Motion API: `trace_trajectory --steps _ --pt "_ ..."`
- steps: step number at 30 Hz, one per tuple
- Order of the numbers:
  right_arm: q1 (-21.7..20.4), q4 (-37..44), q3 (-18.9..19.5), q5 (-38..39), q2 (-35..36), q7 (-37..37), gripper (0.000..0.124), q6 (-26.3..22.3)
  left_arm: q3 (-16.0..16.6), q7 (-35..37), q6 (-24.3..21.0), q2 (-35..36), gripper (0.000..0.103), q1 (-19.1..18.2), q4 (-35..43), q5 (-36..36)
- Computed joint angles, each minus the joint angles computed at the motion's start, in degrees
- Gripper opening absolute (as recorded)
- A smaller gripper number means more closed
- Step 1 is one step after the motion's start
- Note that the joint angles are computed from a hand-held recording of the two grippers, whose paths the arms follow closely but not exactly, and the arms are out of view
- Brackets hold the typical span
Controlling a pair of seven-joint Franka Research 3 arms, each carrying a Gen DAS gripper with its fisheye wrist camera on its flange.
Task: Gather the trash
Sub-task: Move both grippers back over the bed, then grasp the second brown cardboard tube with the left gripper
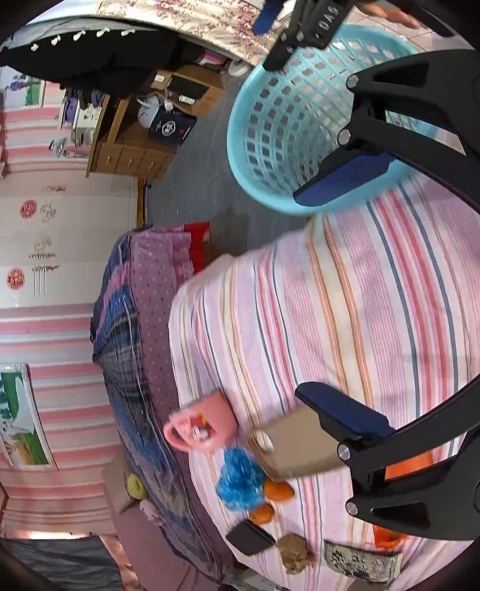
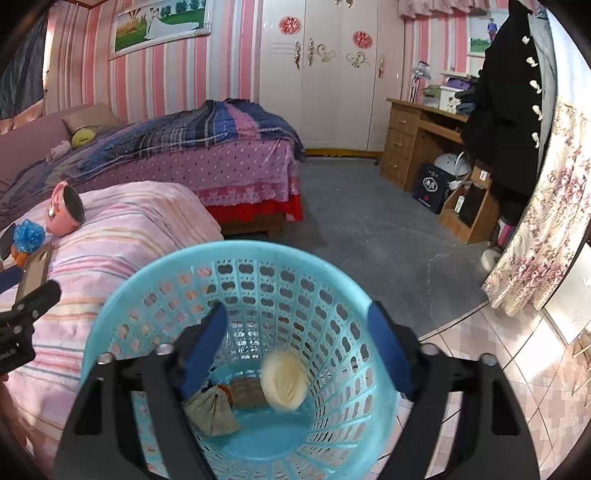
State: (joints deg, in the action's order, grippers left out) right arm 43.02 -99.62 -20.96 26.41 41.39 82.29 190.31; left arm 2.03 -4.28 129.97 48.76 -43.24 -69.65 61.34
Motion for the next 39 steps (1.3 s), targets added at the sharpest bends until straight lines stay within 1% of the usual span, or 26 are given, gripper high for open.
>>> trace_trajectory --steps 3,6,9,10,13,17,24,29,30,34,36,39 --pt "2.67 0.63 -3.13 0.64 0.87 1.11 0.082 -1.84 0.44 -2.83 -0.03 -3.10 0.094 -0.18 -5.04 1.38" --pt "2.71 0.92 -3.28 -0.73 0.76 2.72 0.083 -2.89 -0.19 -6.20 -0.03 -6.64 0.095 0.60 -10.52 3.04" --pt "3.32 0.58 -3.64 -1.74 0.46 4.34 0.089 -2.11 -1.34 -9.58 -0.02 -10.30 0.095 1.82 -15.64 4.91" --pt "3.55 0.46 -3.65 -1.89 0.33 4.59 0.089 -1.82 -1.69 -10.67 -0.34 -11.72 0.096 2.11 -17.55 5.70" --pt "3.75 0.02 -2.88 -1.99 -0.22 4.60 0.089 -0.77 -3.16 -13.07 -2.44 -15.41 0.097 3.05 -22.38 7.72" --pt "3.46 0.57 -1.07 -1.44 -0.52 4.34 0.089 -0.74 -5.46 -16.03 -5.12 -20.51 0.097 4.90 -29.17 9.37" --pt "5.64 1.53 -1.27 -1.82 -0.31 4.92 0.089 -1.43 -10.12 -21.15 -7.80 -28.95 0.097 9.39 -41.24 10.09" --pt "8.90 1.27 -2.41 -2.74 -0.25 4.01 0.089 -1.09 -12.91 -26.74 -6.96 -35.45 0.097 13.37 -50.78 10.10" --pt "9.08 1.33 -2.13 -2.92 -0.31 3.70 0.089 -1.12 -13.35 -27.69 -6.98 -36.73 0.097 14.09 -52.71 9.98" --pt "7.59 1.56 1.87 -3.89 -1.04 2.43 0.089 -1.21 -15.04 -29.29 -8.27 -39.68 0.097 16.20 -57.70 9.25" --pt "8.04 1.72 2.63 -4.26 -1.02 2.04 0.089 -1.39 -15.63 -29.53 -8.06 -41.13 0.097 17.24 -59.68 8.76" --pt "9.66 2.30 2.22 -4.54 -0.55 2.18 0.089 -2.08 -16.29 -30.47 -7.56 -43.30 0.097 18.64 -62.84 8.35"
